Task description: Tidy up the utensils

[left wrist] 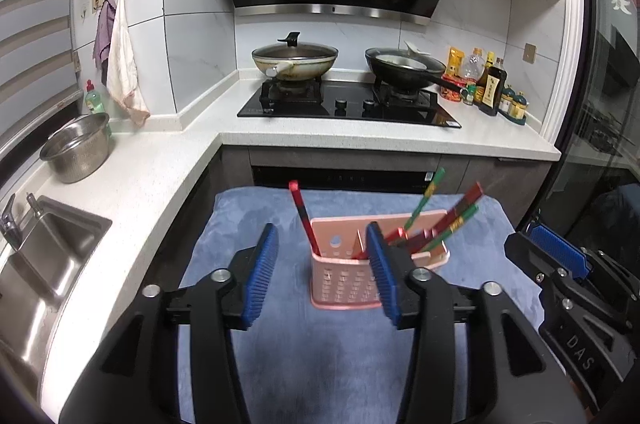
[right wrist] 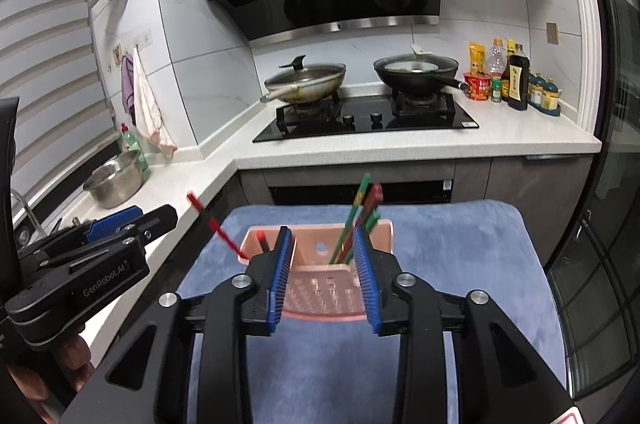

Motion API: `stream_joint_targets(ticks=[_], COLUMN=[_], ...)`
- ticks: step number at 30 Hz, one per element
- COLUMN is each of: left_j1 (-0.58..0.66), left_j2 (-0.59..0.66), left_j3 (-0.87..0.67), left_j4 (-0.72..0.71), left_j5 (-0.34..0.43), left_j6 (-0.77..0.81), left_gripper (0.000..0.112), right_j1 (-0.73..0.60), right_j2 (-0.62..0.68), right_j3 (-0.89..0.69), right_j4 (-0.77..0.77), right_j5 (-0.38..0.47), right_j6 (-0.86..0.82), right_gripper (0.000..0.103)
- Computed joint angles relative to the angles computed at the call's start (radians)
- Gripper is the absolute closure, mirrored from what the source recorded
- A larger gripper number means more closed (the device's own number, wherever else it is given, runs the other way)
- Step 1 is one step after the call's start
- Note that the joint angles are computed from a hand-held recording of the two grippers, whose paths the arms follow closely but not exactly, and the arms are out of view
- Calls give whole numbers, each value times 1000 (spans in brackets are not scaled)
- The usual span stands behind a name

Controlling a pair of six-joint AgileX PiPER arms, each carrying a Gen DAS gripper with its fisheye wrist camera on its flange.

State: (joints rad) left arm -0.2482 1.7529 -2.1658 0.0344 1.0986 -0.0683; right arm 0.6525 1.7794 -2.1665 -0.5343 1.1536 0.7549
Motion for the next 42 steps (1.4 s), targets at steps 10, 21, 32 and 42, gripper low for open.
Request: stream_joint_targets(ticks=[10,21,32,42], left_j1=[-17,-30,-45,-43], left_j2=[-170,-268,-310,-313], left_j3=[304,507,592,629], left_j4=[29,69,87,97], left_j5=[-104,-168,-186,-178], left_j6=[-16,-54,-74,-99], left_gripper=[54,37,25,22], right_j1=[128,184,207,221], right_j2=[-120,-204,-239,-255], right_j3=[251,437,518,556], right_j4=[-155,-178,-193,-212], right_j5=[43,40,48,64], right_j6=[163,281,345,380], right_gripper=[59,45,22,19])
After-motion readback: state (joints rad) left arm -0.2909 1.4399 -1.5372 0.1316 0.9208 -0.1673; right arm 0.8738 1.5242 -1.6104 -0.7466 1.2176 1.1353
